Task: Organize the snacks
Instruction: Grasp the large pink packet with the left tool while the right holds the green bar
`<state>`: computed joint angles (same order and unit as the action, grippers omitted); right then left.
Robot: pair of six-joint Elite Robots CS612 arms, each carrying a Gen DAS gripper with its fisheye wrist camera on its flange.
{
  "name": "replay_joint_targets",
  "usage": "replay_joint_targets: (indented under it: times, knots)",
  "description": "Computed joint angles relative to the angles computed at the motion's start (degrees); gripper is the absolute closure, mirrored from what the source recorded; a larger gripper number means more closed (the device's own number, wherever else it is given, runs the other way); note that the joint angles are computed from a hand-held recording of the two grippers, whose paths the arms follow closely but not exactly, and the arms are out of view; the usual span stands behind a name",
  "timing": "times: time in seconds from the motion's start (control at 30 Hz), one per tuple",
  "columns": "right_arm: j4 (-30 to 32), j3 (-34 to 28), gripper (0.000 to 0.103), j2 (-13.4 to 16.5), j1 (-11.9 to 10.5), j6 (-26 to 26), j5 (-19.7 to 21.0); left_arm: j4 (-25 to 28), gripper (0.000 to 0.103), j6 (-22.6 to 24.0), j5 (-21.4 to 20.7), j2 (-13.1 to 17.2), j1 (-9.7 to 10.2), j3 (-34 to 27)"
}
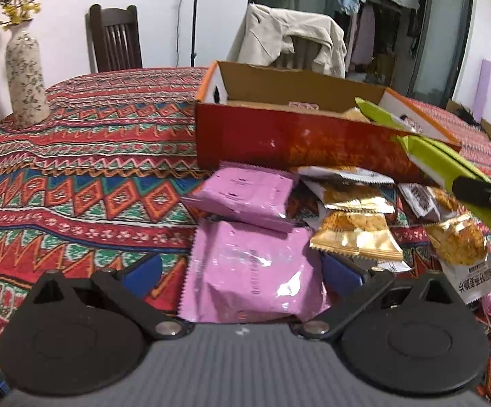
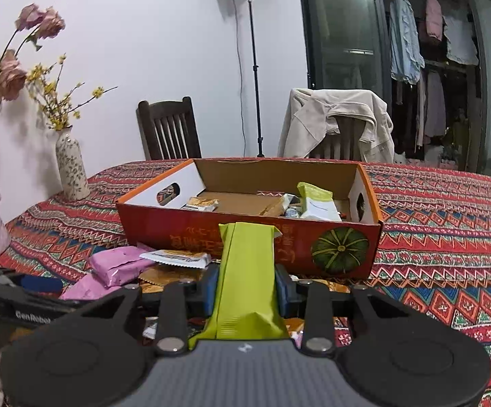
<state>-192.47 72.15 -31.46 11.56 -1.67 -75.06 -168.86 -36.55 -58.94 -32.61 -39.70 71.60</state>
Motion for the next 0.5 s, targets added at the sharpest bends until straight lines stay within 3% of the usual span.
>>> replay_joint_targets:
  times: [0.1,0.3,0.43,0.5]
  knots:
    - [-0.4,0.0,0.07,0.2,-0.3,1.1,0.2,3.4,0.0,-0.7,0.9,0.7,-0.09,-1.7]
    - [-0.8,0.0,0.07,0.5,-0.7,2.7,1.2,4.7,0.0,-1.0,2.6,1.3,-0.3,-2.7]
    - [-1.1,0.2,0.07,0.6,-0.9,3.3,2.0,2.8,0.02,-0.7,3.3,0.9,-0.57,-1.7]
    - [-1.1,0.4,0.07,0.6,-0.9,3.5,2.2,2.1,0.024,-0.6,3.0,0.7,-0.61,-1.3]
